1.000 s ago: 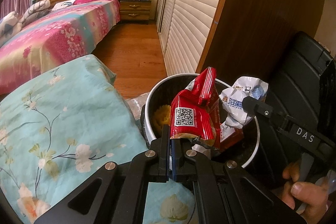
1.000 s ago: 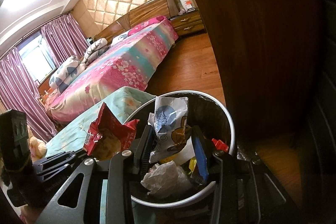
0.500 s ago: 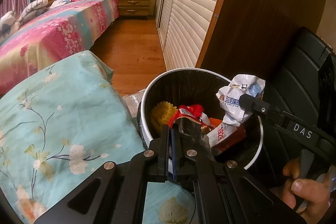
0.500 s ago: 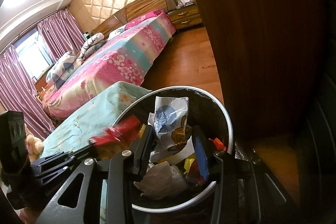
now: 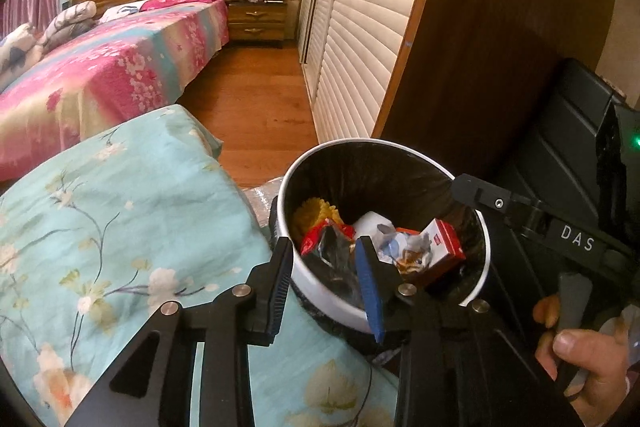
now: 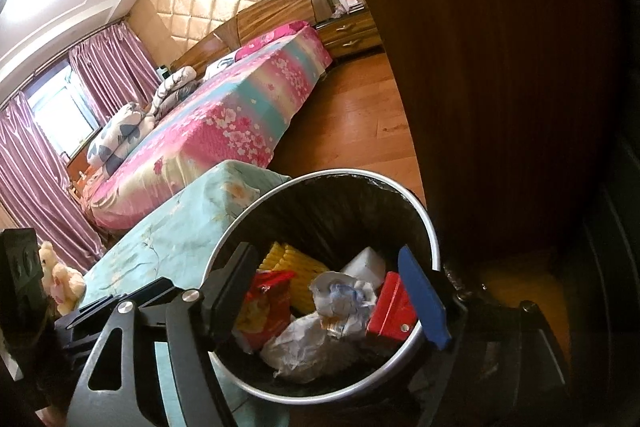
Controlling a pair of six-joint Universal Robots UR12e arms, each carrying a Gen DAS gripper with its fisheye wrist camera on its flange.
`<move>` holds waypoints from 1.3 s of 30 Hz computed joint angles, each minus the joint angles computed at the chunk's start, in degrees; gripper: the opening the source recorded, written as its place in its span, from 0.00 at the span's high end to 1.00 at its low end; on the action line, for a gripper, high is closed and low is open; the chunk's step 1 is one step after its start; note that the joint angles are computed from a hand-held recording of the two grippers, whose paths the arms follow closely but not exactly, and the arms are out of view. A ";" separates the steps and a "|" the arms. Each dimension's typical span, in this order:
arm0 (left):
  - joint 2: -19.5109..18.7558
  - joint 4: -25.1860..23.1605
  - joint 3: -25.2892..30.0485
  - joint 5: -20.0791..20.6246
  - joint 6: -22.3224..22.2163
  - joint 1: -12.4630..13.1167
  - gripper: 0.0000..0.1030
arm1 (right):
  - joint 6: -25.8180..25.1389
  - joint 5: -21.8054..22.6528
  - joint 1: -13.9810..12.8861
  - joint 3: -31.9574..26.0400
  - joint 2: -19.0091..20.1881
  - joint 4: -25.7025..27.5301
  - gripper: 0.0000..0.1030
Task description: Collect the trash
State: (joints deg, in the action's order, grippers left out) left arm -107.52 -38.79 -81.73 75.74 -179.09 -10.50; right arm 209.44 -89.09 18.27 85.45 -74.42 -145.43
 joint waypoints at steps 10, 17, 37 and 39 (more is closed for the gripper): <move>7.04 8.30 -9.83 0.48 -5.29 2.30 0.42 | 1.19 -1.05 2.16 2.09 -1.83 -3.38 0.18; 12.76 15.25 -17.76 3.75 -7.67 3.52 0.27 | 0.32 -4.77 5.74 4.37 -3.10 -7.97 0.04; 22.79 35.72 -32.39 19.63 -7.05 1.71 0.01 | -13.73 -17.56 13.40 3.25 -1.30 -20.42 0.00; 22.29 36.53 -32.40 22.70 -6.50 0.87 0.01 | -13.47 -17.34 13.60 3.49 -1.21 -20.53 0.00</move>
